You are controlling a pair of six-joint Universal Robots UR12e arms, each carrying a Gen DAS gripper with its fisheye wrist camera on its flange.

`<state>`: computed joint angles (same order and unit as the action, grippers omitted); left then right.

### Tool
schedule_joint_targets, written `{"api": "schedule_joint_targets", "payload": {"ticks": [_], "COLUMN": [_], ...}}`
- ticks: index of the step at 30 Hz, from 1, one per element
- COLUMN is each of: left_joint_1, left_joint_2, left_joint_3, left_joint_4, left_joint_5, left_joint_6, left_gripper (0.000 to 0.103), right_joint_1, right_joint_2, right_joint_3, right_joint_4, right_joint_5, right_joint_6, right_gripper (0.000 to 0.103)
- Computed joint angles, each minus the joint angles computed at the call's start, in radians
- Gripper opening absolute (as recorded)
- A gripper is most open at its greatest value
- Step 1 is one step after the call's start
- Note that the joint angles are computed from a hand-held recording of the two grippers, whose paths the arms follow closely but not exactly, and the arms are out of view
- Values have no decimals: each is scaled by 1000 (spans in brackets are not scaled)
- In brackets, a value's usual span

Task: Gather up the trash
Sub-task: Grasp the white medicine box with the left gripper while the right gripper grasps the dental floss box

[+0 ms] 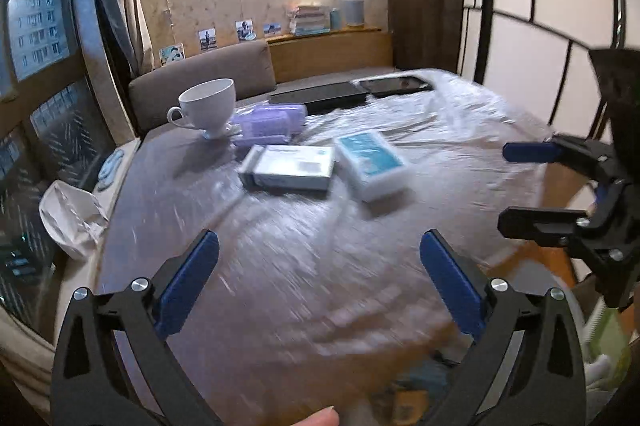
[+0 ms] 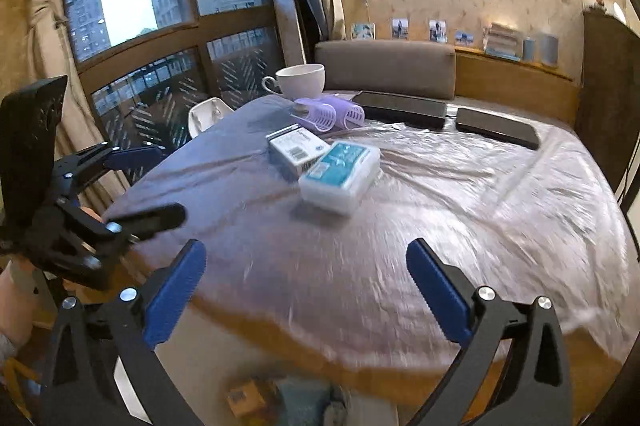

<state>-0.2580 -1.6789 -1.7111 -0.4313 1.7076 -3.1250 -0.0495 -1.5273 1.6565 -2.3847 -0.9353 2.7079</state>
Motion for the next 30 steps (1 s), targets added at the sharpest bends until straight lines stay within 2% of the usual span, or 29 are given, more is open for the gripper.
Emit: {"api": "schedule_joint_targets", "payload": {"ticks": [4, 6, 14, 17, 21, 24, 28, 30], "left_joint_1": [28, 38, 62, 70, 84, 94, 101, 105], "left_joint_2": [-46, -68, -121, -133, -152, -165, -167, -171], "left_joint_3": [57, 81, 153, 172, 205, 224, 229, 238], "left_joint_4": [-56, -81, -198, -207, -257, -291, -296, -313], "left_joint_5": [-2, 3, -66, -83, -129, -156, -184, -198], "left_joint_6": [29, 36, 83, 93, 109, 131, 145, 136], "left_gripper": [101, 101, 101, 101, 101, 101, 101, 101], "right_joint_1": [48, 64, 77, 85, 90, 97, 88, 84], "right_joint_2": [60, 93, 160, 173, 195, 210, 214, 210], "right_joint_3": [-62, -101, -175, -191, -223, -243, -254, -250], "right_joint_4": [-3, 26, 96, 122, 153, 155, 191, 174], "right_joint_5": [-97, -128, -138, -158, -143, -177, -180, -198], "right_joint_6": [49, 72, 143, 136, 136, 128, 97, 101], "right_gripper": [99, 99, 99, 99, 99, 96, 93, 93]}}
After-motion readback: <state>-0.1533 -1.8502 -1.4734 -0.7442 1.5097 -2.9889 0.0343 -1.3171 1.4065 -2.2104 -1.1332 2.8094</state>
